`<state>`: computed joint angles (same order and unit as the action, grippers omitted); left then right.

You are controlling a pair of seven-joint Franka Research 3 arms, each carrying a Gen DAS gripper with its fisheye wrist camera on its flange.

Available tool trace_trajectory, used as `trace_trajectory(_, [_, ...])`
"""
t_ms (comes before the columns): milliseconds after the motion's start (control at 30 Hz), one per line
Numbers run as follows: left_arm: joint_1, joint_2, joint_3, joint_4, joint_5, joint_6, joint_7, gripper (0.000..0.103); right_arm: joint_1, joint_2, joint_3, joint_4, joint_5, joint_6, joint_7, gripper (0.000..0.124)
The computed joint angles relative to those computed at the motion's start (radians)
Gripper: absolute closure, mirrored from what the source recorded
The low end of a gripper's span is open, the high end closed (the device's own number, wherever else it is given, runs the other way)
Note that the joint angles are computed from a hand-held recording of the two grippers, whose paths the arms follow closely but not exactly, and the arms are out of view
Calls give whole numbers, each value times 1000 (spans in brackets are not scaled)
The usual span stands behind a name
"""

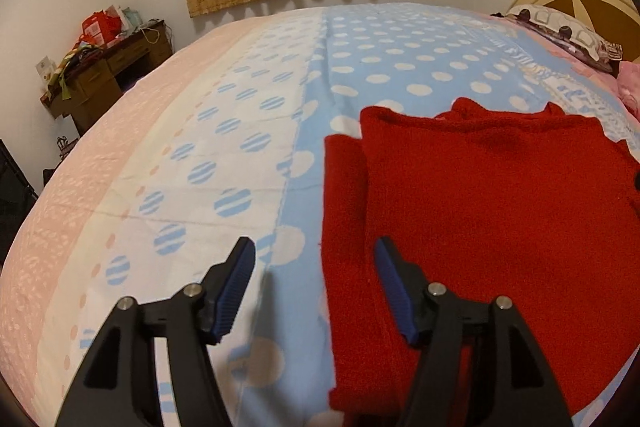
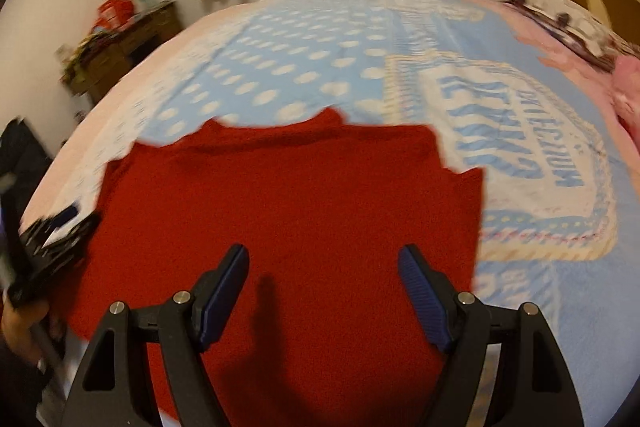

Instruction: Fold small clothes

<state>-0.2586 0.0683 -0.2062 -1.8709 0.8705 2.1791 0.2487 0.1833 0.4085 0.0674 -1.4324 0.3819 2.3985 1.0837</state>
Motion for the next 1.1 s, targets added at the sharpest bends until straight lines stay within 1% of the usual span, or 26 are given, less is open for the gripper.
trace_trajectory(67, [-4, -3, -3, -3, 2, -11, -10, 37, 8, -45, 11, -78, -5, 19, -52, 46])
trace_trajectory(133, [-6, -10, -5, -12, -4, -18, -27, 35, 39, -89, 3, -174, -57, 89, -81, 46])
trace_trajectory(200, [-2, -26, -5, -34, -12, 2, -39, 35, 53, -117, 0, -239, -77, 157, -94, 46])
trace_trajectory(233, [1, -35, -5, -45, -14, 14, -45, 35, 52, -129, 2, -259, -69, 174, -99, 46])
trace_trajectory(267, [5, -44, -4, -59, -20, 30, -52, 35, 46, -136, 4, -265, -54, 168, -102, 46])
trace_trajectory(367, [11, -58, -9, -79, -20, 47, -64, 35, 29, -172, 9, -300, 3, 192, -123, 46])
trace_trajectory(467, [14, -65, -15, -88, -16, 49, -74, 35, 25, -231, -4, -377, 17, 266, -117, 46])
trace_trajectory(600, [16, -76, -19, -104, -9, 56, -95, 35, 18, -259, -24, -422, -8, 275, -86, 46])
trace_trajectory(667, [18, -85, -22, -115, -9, 62, -104, 35, 22, -261, -36, -444, -59, 294, -53, 47])
trace_trajectory(700, [19, -91, -23, -123, -10, 67, -111, 35, 21, -262, -37, -453, -66, 307, -49, 47])
trace_trajectory(800, [20, -113, -30, -149, -8, 73, -133, 35, 18, -256, -37, -455, -79, 309, -32, 47])
trace_trajectory(967, [32, -154, -32, -201, -30, 111, -161, 35, 40, -254, -50, -465, -195, 333, 50, 46])
trace_trajectory(1100, [39, -179, -45, -224, -36, 113, -187, 35, 28, -268, -37, -479, -166, 337, 27, 46])
